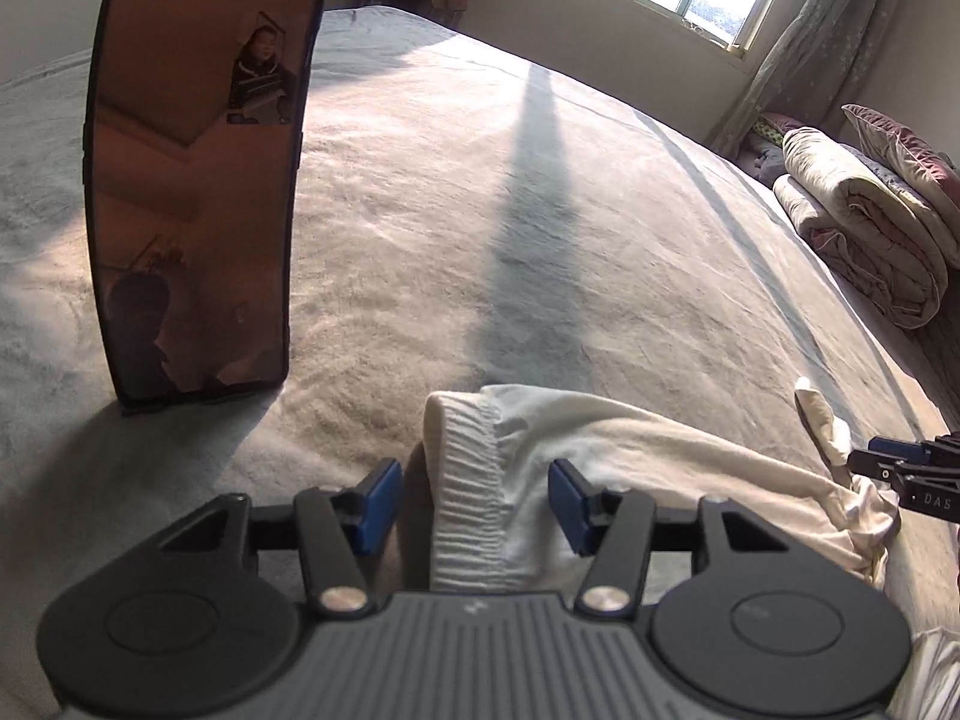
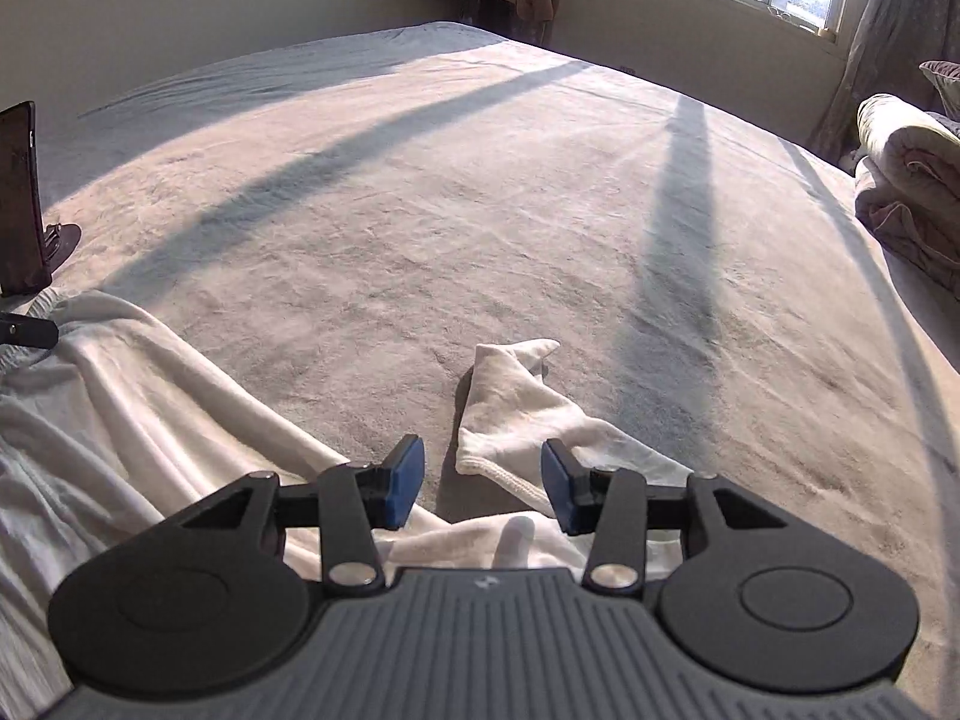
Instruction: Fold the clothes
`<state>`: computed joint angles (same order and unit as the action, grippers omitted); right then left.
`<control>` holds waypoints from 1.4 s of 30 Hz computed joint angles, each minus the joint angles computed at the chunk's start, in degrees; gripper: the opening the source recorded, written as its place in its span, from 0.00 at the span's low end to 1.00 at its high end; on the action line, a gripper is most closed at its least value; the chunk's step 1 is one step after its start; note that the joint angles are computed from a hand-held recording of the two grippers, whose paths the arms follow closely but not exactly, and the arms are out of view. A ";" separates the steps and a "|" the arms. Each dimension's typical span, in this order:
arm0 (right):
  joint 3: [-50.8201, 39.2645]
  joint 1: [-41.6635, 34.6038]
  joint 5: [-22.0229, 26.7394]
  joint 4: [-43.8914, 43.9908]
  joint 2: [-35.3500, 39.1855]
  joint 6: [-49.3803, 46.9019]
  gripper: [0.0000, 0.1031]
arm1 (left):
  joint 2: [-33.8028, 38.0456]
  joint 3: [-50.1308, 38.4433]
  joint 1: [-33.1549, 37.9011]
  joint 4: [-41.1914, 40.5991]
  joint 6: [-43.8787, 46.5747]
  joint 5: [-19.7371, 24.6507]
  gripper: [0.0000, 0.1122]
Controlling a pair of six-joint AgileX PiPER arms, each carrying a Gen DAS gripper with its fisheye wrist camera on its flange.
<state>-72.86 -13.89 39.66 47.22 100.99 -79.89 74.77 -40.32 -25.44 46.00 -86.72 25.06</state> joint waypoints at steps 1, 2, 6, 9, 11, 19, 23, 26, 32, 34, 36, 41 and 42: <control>-0.09 0.74 -1.67 -0.89 0.72 1.06 0.33 | 0.29 -0.64 0.57 -1.95 1.68 0.08 0.44; -0.02 1.54 -3.90 -2.07 1.48 2.73 0.24 | 0.58 -1.30 1.16 -3.93 3.40 0.19 0.44; 0.91 0.28 -8.56 1.17 2.41 3.39 0.03 | 2.63 -3.01 0.24 -1.29 0.35 1.39 0.41; 1.00 -2.05 -11.84 2.61 1.69 3.49 0.02 | 4.79 -4.50 -1.23 2.37 -2.61 3.57 0.29; 0.05 -4.12 -13.64 1.95 1.32 4.50 0.02 | 5.47 -4.96 -1.78 3.80 -4.02 4.53 0.24; -6.59 -16.06 -12.38 -2.57 2.48 10.21 0.02 | 7.34 -6.71 -4.30 9.47 -11.22 8.56 0.16; -8.16 -20.19 -12.39 -4.40 3.92 11.87 0.02 | 8.01 -7.22 -6.87 14.35 -16.28 12.23 0.12; -9.06 -22.07 -12.95 -5.96 5.06 13.73 0.02 | 7.85 -7.12 -8.69 18.77 -21.08 14.56 0.10; -13.97 -25.24 -6.56 -6.53 8.38 15.58 0.04 | 8.91 -7.44 -10.21 23.30 -26.30 16.89 0.07; -13.90 -25.84 -4.88 -5.33 8.06 14.56 0.16 | 9.78 -7.96 -10.10 23.34 -26.52 17.01 0.07; -12.95 -26.07 -3.34 -4.16 7.04 12.92 0.30 | 10.43 -8.44 -10.00 23.26 -26.74 17.17 0.07; -6.63 -27.62 5.19 6.43 2.59 -4.40 0.46 | 11.43 -9.52 -9.13 22.25 -25.92 16.43 0.07; -5.46 -27.74 7.35 7.68 2.00 -7.81 0.46 | 11.73 -9.77 -8.94 22.07 -25.83 16.32 0.07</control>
<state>-78.33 -41.62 47.01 54.89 102.99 -87.70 86.50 -50.09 -34.38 68.06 -112.55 41.38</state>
